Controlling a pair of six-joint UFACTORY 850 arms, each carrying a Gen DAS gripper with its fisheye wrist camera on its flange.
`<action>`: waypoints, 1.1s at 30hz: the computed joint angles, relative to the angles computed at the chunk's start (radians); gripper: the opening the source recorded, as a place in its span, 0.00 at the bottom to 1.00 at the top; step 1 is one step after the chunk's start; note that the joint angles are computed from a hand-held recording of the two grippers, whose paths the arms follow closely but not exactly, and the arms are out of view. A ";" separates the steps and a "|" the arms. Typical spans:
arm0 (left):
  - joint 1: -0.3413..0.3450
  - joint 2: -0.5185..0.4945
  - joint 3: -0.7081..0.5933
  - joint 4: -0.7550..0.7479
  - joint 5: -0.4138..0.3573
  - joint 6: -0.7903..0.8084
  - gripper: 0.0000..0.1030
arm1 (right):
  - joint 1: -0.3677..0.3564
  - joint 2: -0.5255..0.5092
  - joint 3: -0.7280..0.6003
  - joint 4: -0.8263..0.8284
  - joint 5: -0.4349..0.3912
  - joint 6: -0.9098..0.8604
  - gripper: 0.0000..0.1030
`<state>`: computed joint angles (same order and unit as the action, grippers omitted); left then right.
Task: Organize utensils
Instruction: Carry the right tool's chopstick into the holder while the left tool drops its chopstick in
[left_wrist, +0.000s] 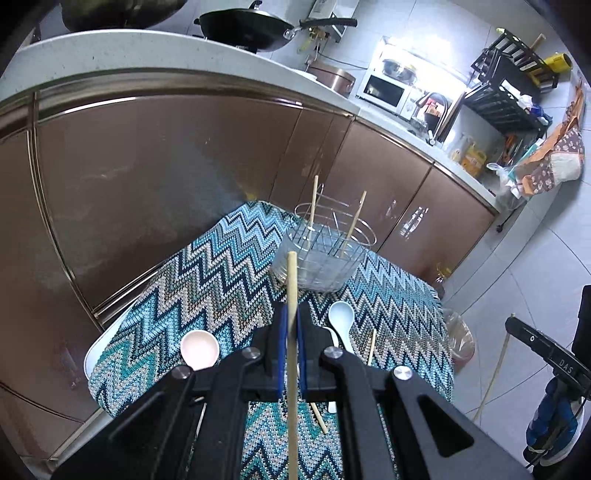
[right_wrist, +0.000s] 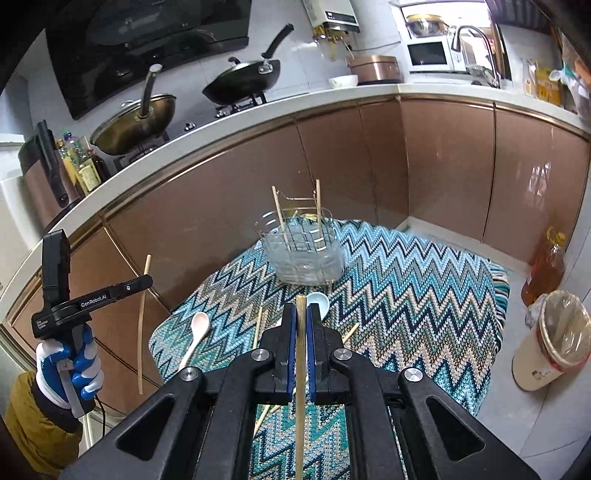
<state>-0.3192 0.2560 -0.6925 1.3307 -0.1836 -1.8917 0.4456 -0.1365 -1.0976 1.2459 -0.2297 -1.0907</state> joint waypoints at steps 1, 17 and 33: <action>-0.002 0.003 0.000 0.009 -0.004 -0.009 0.05 | 0.001 0.006 0.002 0.008 0.000 -0.010 0.05; -0.008 -0.014 -0.056 0.467 -0.018 -0.453 0.05 | -0.006 -0.016 -0.055 0.495 -0.048 -0.540 0.05; 0.028 -0.381 -0.405 0.983 -0.388 -0.985 0.05 | 0.000 -0.373 -0.468 1.262 -0.242 -1.304 0.05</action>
<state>-0.2907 -0.1245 -1.0976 2.3138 -0.5713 -2.8768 0.4455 -0.5099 -1.5658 2.5083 -0.4714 -2.3952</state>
